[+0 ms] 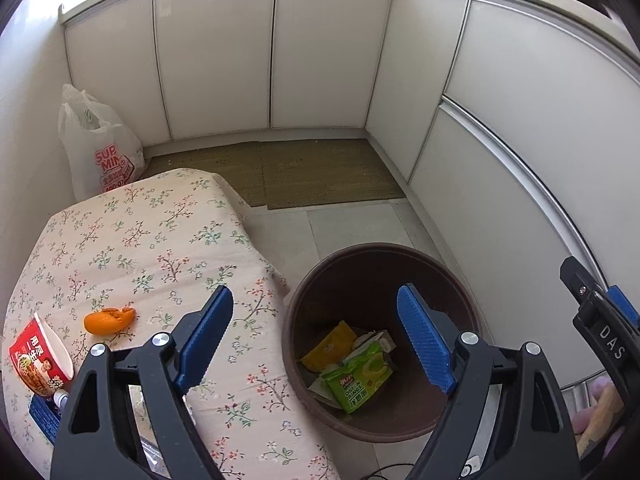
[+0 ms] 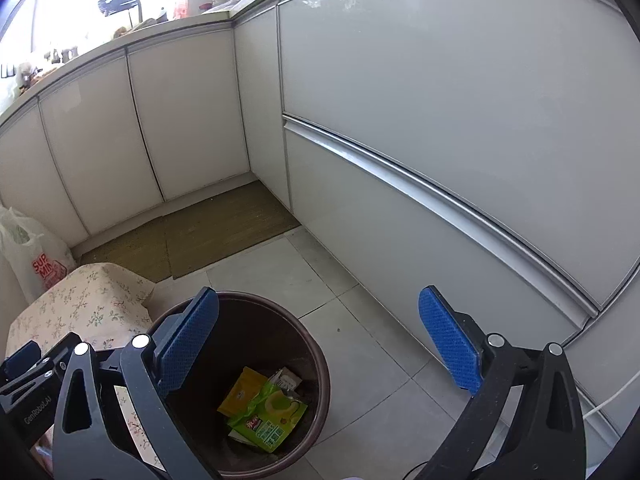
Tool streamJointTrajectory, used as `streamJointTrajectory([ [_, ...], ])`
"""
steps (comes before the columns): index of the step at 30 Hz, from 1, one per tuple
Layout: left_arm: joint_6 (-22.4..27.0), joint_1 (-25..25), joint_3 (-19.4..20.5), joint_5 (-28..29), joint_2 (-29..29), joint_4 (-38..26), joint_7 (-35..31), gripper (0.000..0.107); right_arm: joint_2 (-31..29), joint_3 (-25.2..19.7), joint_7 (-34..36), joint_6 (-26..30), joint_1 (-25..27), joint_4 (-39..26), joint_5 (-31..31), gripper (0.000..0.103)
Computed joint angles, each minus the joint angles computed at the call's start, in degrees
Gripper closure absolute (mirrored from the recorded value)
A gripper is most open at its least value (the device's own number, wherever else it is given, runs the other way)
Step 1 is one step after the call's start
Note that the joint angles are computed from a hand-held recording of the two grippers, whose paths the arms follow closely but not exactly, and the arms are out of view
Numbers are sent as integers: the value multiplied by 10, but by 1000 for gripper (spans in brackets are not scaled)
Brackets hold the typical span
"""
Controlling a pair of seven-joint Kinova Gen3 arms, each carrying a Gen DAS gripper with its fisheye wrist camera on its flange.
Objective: Collect trash
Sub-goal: 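Reach to the red noodle cup and grasp its rim with the left tool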
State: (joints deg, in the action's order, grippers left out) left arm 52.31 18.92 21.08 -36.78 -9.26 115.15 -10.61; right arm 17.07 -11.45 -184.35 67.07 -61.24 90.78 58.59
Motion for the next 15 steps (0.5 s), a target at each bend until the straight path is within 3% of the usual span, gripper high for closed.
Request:
streamJointTrajectory([
  [15, -5, -100, -71, 94, -147, 112, -94, 26, 81, 20, 122, 6, -80, -114, -6, 7],
])
